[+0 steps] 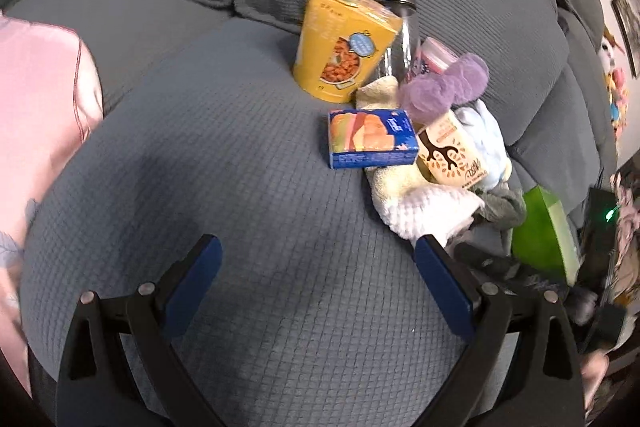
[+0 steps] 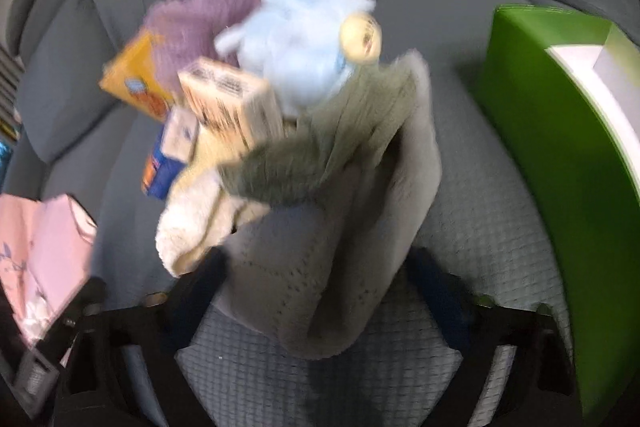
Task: Organize soft objects
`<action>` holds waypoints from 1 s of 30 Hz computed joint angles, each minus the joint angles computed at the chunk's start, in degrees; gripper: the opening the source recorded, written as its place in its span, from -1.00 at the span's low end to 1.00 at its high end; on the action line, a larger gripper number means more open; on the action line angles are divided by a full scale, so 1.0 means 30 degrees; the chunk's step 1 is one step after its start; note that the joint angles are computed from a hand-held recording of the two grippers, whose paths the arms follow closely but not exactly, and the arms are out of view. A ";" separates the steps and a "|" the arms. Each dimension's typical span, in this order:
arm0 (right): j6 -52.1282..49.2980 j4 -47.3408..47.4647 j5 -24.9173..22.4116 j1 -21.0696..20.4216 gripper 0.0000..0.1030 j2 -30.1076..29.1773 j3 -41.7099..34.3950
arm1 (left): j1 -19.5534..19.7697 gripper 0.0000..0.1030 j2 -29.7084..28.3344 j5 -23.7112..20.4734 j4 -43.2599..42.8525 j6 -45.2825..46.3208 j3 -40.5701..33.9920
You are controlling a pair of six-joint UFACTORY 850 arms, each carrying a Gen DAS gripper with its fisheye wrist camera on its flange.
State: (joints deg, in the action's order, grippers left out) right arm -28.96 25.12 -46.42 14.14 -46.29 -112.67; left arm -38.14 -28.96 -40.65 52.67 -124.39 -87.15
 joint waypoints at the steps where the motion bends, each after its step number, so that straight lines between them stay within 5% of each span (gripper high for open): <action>1: -0.0081 -0.0600 0.0769 0.0172 -0.04 0.0380 0.0521 | 0.0033 0.88 0.0141 0.0082 0.0008 -0.0365 0.0205; 4: -0.2359 0.1129 -0.0197 -0.0030 -0.45 0.0932 0.0891 | 0.0068 0.88 0.0481 0.0030 0.0287 -0.1290 0.0630; 8: -0.6347 0.4662 -0.0709 -0.0510 -0.47 0.2819 0.2749 | 0.0109 0.88 0.0990 0.0093 0.0865 -0.2555 0.1286; 11: -0.9233 0.6986 -0.2143 -0.0790 -0.47 0.3868 0.3834 | 0.0326 0.88 0.1724 0.1529 0.2051 -0.4683 0.2434; 19: -0.8445 0.9445 -1.0197 -0.0996 -0.46 0.1806 0.1125 | 0.0464 0.88 0.2721 0.2329 0.4354 -0.8587 0.3890; 27: -0.0704 0.6119 -0.8632 -0.0211 -0.46 -0.1052 -0.1358 | 0.0843 0.85 0.2190 0.3841 0.1981 -0.5245 0.3205; 30: 0.0161 0.5615 -0.7774 -0.0295 -0.46 -0.1132 -0.1207 | 0.0968 0.68 0.1615 0.5045 0.0399 -0.2515 0.2510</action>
State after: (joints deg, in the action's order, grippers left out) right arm -28.48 41.96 -69.74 13.26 -49.69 -116.29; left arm -35.24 -24.11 -25.51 53.86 -131.93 -79.62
